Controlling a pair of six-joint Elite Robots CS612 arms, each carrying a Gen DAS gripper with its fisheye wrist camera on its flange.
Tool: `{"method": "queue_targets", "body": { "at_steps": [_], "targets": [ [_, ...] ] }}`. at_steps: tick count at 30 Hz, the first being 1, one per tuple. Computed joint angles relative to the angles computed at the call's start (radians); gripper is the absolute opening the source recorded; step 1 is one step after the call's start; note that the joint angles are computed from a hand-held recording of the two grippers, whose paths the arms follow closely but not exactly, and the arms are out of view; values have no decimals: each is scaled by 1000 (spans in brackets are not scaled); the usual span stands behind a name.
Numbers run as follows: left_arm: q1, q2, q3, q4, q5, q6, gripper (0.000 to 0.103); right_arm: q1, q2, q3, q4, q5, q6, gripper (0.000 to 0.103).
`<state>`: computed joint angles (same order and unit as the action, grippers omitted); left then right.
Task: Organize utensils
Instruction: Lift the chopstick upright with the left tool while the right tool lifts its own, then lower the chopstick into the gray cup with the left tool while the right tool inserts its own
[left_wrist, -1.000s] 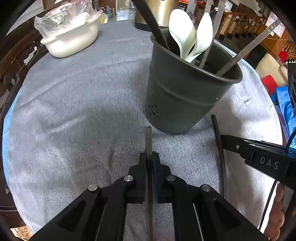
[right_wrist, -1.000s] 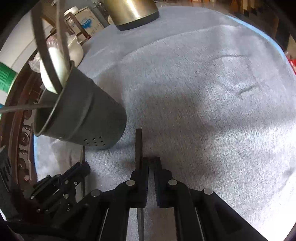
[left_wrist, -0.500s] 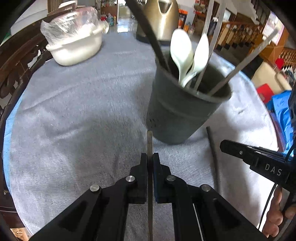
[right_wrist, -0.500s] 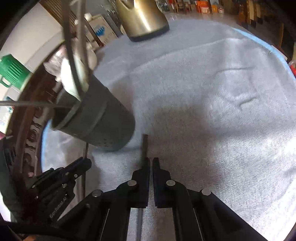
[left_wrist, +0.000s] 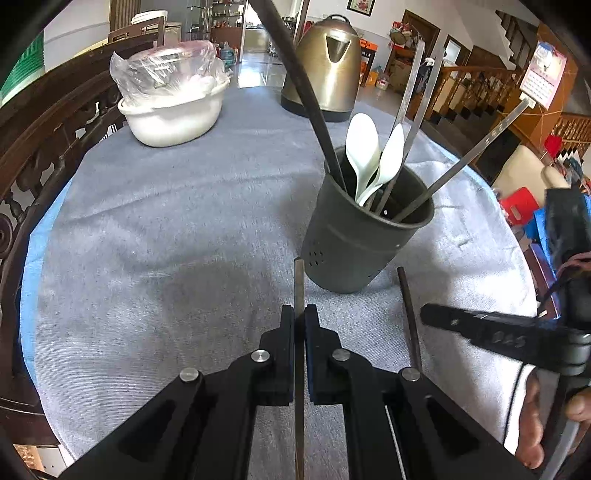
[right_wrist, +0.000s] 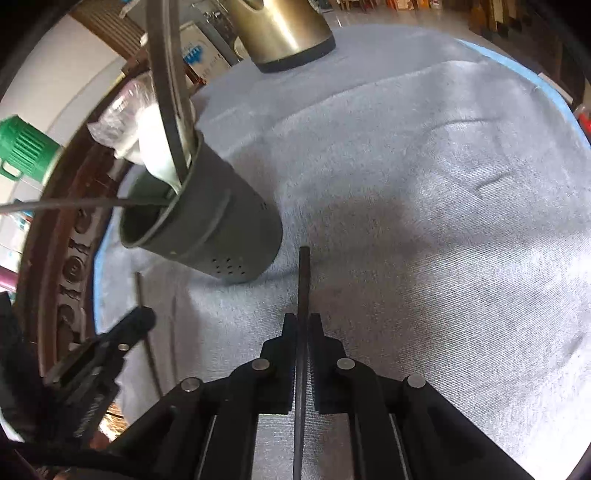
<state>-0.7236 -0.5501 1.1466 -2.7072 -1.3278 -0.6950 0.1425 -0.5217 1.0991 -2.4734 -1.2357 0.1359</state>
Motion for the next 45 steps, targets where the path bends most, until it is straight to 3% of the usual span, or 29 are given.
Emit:
{"method": "queue_targets", "body": {
  "at_steps": [2, 5, 6, 10, 14, 17, 19, 22, 28, 31, 36, 45],
  "targets": [
    [-1, -10, 17, -18, 9, 2, 5, 9, 3, -4, 3, -30, -20, 9],
    [-3, -27, 49, -46, 24, 6, 5, 9, 7, -6, 13, -33, -13, 31],
    [-3, -30, 51, -51, 28, 7, 5, 8, 10, -10, 21, -34, -4, 33],
    [-3, -36, 67, -69, 44, 13, 5, 19, 21, -32, 50, -81, -37, 33],
    [-6, -34, 66, -71, 50, 21, 5, 44, 28, -49, 45, -185, -79, 32],
    [-6, -36, 72, -79, 53, 23, 5, 71, 33, -58, 34, -309, -122, 15],
    [-4, -38, 74, -83, 52, 22, 5, 80, 38, -63, 24, -333, -142, 10],
    [-7, -48, 89, -93, 60, 21, 5, 76, 33, -48, 7, -305, -134, 7],
    [-13, -67, 118, -120, 77, 13, 5, 44, -13, 44, -98, -171, -90, 7],
    [-17, -79, 134, -144, 95, 8, 5, 24, -57, 125, -210, -79, -81, 7],
    [-28, -100, 159, -185, 142, 13, 5, 0, -106, 208, -365, 17, -67, 7],
    [-52, -139, 202, -278, 221, 38, 5, -6, -160, 305, -658, 98, -10, 7]
  ]
}}
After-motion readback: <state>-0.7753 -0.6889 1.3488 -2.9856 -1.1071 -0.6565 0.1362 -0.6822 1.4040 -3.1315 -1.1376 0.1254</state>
